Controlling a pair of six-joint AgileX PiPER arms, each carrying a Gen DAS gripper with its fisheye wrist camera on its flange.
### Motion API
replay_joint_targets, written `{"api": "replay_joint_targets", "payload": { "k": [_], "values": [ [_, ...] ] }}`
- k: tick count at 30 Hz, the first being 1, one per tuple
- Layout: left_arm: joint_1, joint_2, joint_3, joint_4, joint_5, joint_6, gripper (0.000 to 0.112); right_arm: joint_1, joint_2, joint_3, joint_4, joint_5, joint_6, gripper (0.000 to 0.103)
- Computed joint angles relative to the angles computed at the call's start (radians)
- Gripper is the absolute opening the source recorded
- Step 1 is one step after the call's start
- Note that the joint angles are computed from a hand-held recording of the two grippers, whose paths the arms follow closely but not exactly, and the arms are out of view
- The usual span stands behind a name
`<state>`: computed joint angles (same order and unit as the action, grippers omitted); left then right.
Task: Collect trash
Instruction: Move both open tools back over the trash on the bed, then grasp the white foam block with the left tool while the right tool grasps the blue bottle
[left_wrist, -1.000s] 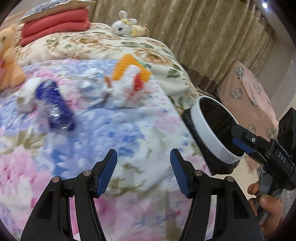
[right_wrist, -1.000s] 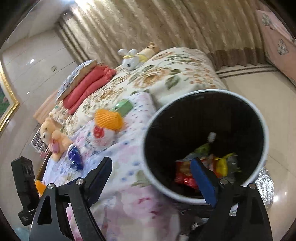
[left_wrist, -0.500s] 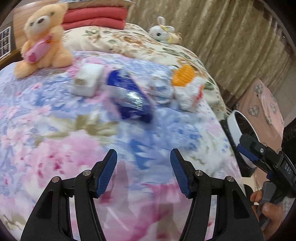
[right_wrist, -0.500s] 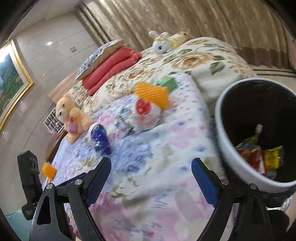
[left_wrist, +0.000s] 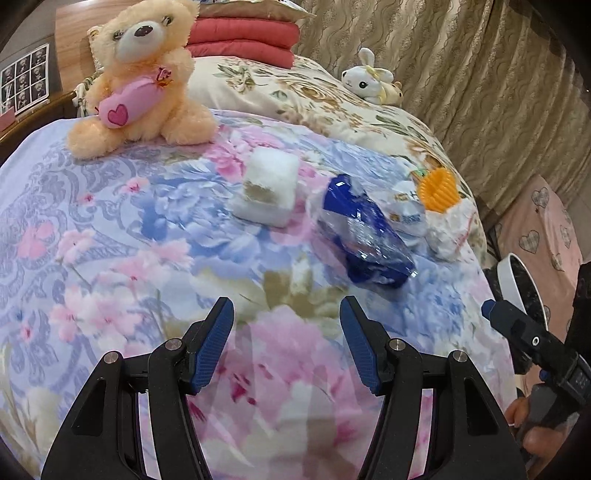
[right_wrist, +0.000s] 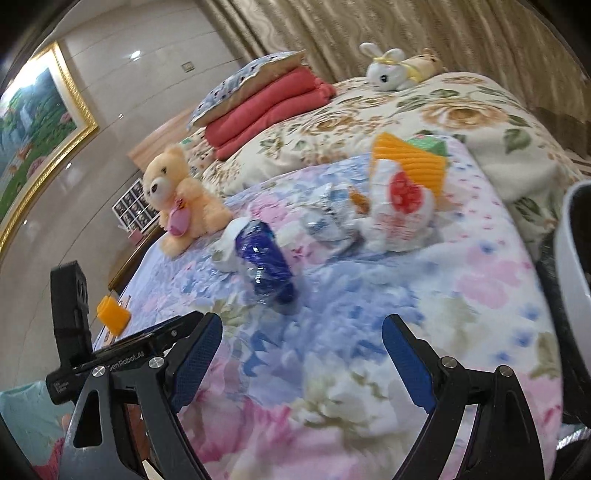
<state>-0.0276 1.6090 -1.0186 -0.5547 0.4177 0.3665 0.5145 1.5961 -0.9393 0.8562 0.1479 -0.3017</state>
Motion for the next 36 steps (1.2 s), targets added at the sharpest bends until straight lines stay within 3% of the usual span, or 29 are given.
{"api": "replay_joint_targets", "payload": {
  "k": [11,17,23,26,27,28,29,32,36],
  "values": [
    [0.04,0.123,-0.149,0.019,0.041,0.03,0.061,0.015,0.154,-0.169,0.018,0.038,-0.057,0.089],
    [0.046,0.208,-0.251,0.023,0.073,0.044,0.061,0.009,0.244,-0.275,-0.058,0.084,-0.015,0.084],
    [0.051,0.296,-0.365,0.036,0.112,0.033,0.061,-0.007,0.331,-0.377,-0.096,0.152,0.025,0.067],
    [0.026,0.315,-0.382,0.088,0.085,0.0,0.06,-0.01,0.36,-0.41,-0.109,0.178,0.042,0.048],
    [0.017,0.32,-0.389,0.109,0.084,-0.009,0.059,-0.01,0.361,-0.409,-0.115,0.18,0.049,0.046],
    [0.012,0.324,-0.394,0.116,0.084,-0.008,0.047,-0.011,0.356,-0.402,-0.098,0.177,0.032,0.043],
    [0.006,0.328,-0.4,0.127,0.088,-0.01,0.045,-0.012,0.35,-0.394,-0.084,0.177,0.019,0.041],
    [0.001,0.315,-0.383,0.128,0.074,0.0,0.043,-0.013,0.322,-0.355,-0.045,0.163,-0.016,0.038],
    [0.006,0.261,-0.31,0.07,0.06,0.05,0.042,-0.029,0.249,-0.245,0.119,0.138,-0.157,0.036]
  ]
}}
